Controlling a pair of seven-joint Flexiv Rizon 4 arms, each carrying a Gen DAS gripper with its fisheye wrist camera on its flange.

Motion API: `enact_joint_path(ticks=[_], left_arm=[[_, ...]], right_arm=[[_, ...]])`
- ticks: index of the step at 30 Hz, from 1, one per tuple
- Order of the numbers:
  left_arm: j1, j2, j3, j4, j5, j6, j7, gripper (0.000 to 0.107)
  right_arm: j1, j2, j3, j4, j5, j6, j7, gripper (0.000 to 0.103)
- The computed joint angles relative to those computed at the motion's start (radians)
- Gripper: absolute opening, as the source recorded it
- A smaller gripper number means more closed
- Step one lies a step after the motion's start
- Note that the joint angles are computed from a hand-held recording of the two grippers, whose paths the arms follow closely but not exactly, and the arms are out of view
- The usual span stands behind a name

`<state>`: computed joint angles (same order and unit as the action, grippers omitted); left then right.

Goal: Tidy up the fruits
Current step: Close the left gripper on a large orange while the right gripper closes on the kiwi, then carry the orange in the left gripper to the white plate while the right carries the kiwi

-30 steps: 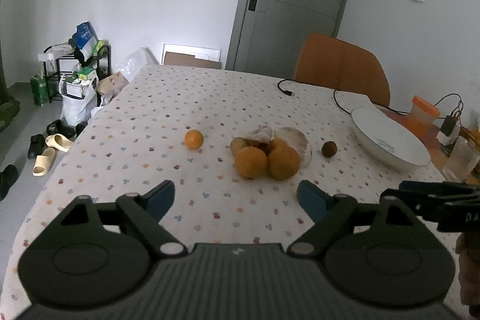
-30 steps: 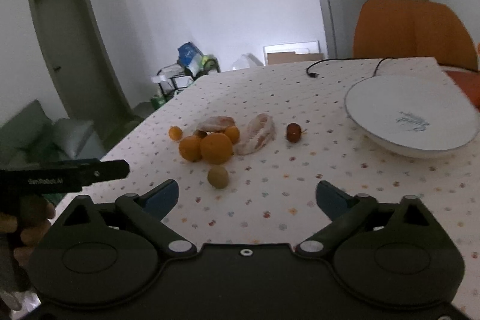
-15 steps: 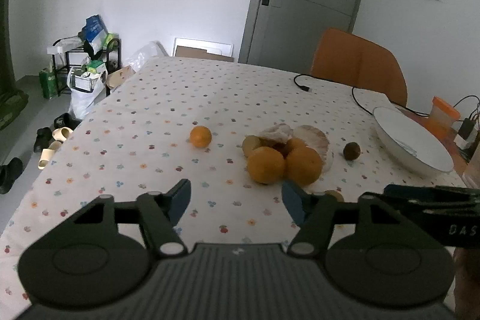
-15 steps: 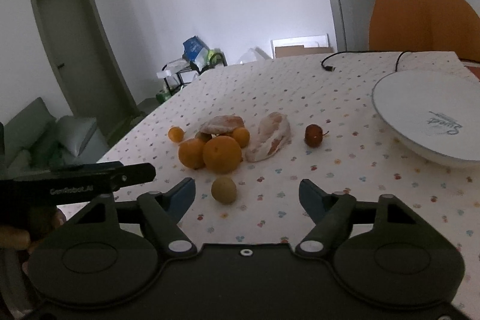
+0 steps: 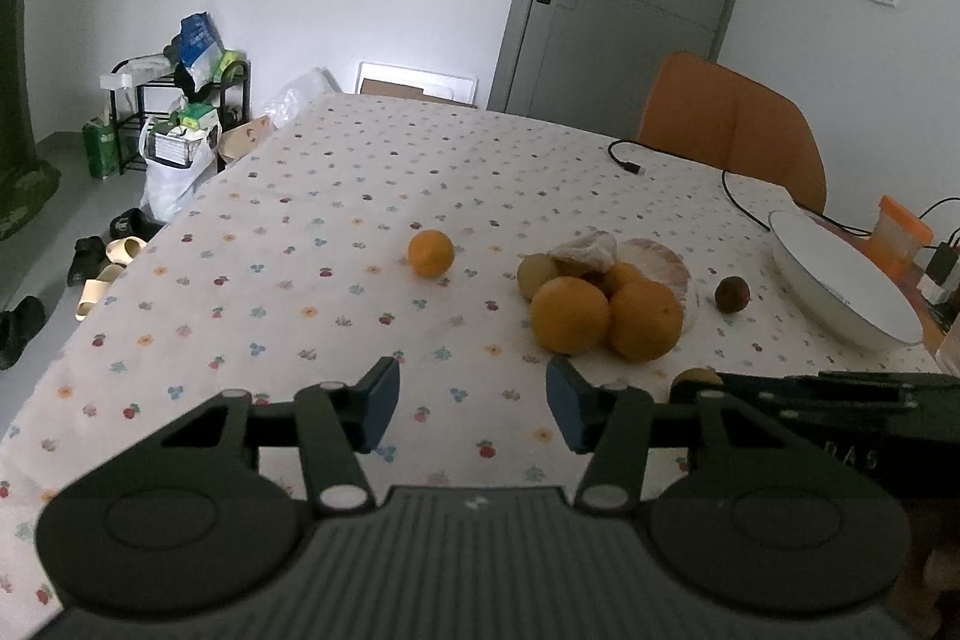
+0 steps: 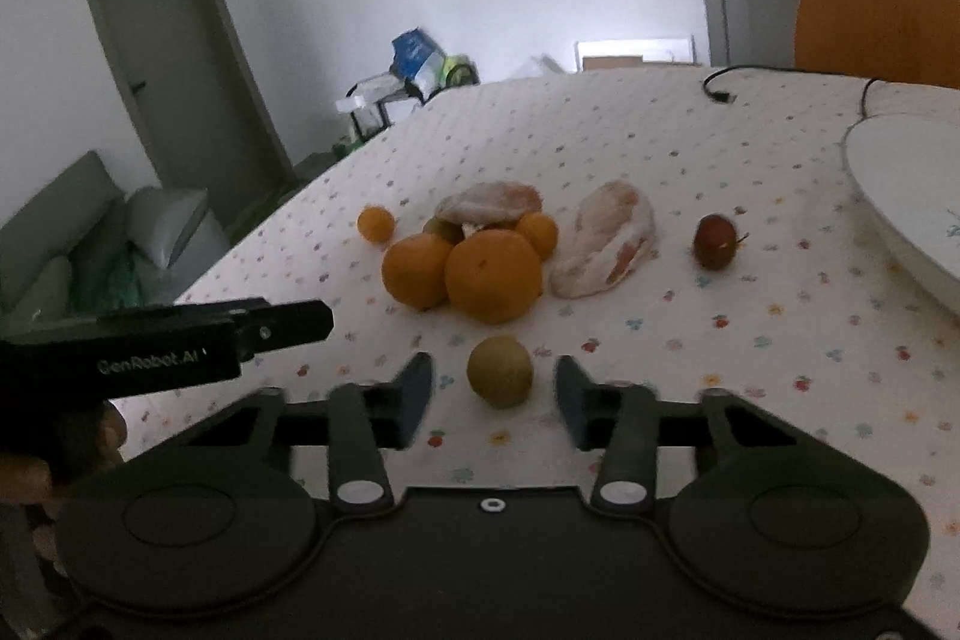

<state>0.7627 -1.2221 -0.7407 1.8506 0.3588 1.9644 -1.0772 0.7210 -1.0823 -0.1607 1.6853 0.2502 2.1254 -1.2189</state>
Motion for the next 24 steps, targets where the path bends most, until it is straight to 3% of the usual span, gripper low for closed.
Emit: enact_joint_path(ticks=[2, 5, 15, 20, 24], left_arm=[[0.0, -0.007, -0.004, -0.006, 0.004, -0.002, 0.004, 0.052], [-0.003, -0.014, -0.012, -0.019, 0.0, -0.021, 0.013, 0.049], [-0.009, -0.029, -0.067, -0.037, -0.046, -0.093, 0.099, 0.048], [-0.041, -0.021, -0.056, -0.053, -0.081, -0.121, 0.162, 0.039], [-0.057, -0.023, -0.058, -0.063, -0.113, -0.136, 0.207, 0.038]], right_arm=[[0.023, -0.008, -0.029, -0.011, 0.02, -0.015, -0.006, 0.023], [-0.012, -0.005, 0.004, -0.016, -0.002, -0.005, 0.008, 0.023], [0.026, -0.008, -0.034, -0.005, 0.08, 0.029, 0.006, 0.023], [0.06, -0.009, -0.067, 0.008, 0.163, 0.055, -0.009, 0.023], [0.084, -0.011, -0.084, 0.023, 0.252, 0.09, -0.025, 0.023]])
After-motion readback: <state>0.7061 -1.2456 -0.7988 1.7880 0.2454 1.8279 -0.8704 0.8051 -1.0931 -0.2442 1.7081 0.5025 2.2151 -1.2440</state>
